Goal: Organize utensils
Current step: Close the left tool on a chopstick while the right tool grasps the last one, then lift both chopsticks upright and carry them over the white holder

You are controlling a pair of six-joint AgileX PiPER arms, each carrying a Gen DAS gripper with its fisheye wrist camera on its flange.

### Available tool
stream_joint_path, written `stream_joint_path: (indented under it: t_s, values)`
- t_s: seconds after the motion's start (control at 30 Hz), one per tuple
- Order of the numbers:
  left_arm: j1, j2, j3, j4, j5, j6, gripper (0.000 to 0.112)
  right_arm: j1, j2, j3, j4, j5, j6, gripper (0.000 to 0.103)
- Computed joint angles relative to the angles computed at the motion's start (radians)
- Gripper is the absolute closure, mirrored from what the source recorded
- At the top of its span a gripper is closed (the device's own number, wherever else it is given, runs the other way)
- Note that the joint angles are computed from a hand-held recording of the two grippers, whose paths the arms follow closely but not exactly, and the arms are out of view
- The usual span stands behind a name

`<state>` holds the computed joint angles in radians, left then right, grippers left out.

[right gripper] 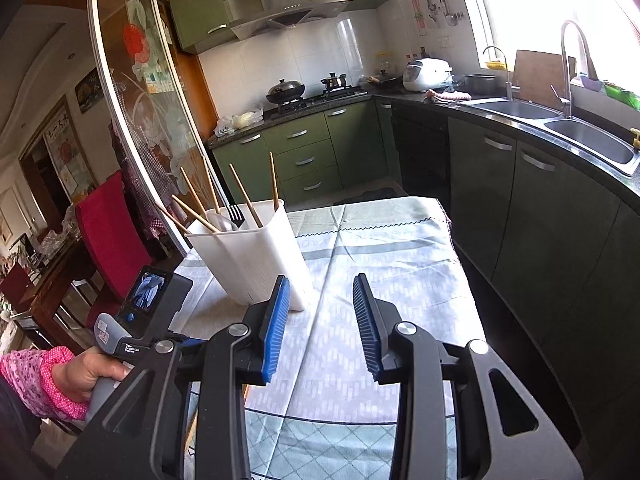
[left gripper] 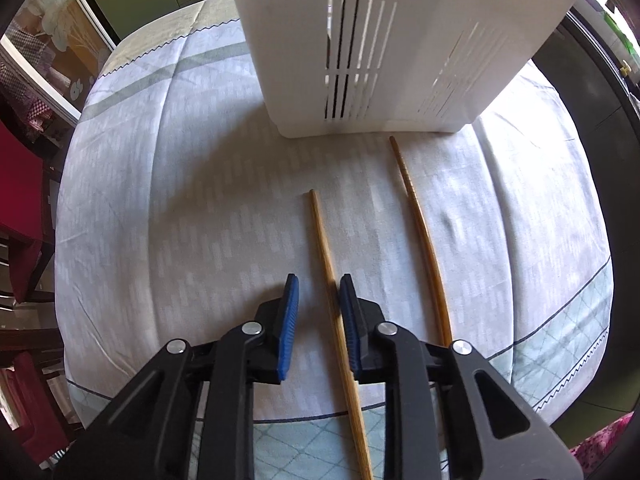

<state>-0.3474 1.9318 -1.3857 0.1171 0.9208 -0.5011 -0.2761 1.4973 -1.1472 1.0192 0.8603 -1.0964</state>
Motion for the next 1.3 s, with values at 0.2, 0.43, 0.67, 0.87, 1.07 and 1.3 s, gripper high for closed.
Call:
stream_joint_path:
  t_s: [0.2,0.43,0.67,0.87,1.07,1.3]
  values:
    - [-0.011,0.018,-0.028,-0.004,0.017,0.005,0.104,0.059,0.018,-0.004,-0.06,-0.023,0.054,0.07]
    - [0.039,-0.014,0.006,-0.035,-0.011,0.039,0.106,0.223,0.091,-0.061,-0.238,-0.056,0.209,0.065]
    - [0.088,-0.135,0.114,-0.016,-0.083,0.031,0.106,0.433,0.314,-0.224,-0.441,-0.068,0.432,0.065]
    - [0.126,-0.276,0.193,0.035,-0.126,0.003,0.106,0.532,0.489,-0.402,-0.588,-0.037,0.601,0.073]
    - [0.177,-0.436,0.309,0.079,-0.176,-0.018,0.106,0.597,0.59,-0.505,-0.672,-0.019,0.701,0.077]
    - [0.218,-0.514,0.379,0.05,-0.206,0.027,0.106,0.655,0.698,-0.638,-0.759,0.007,0.823,0.077]
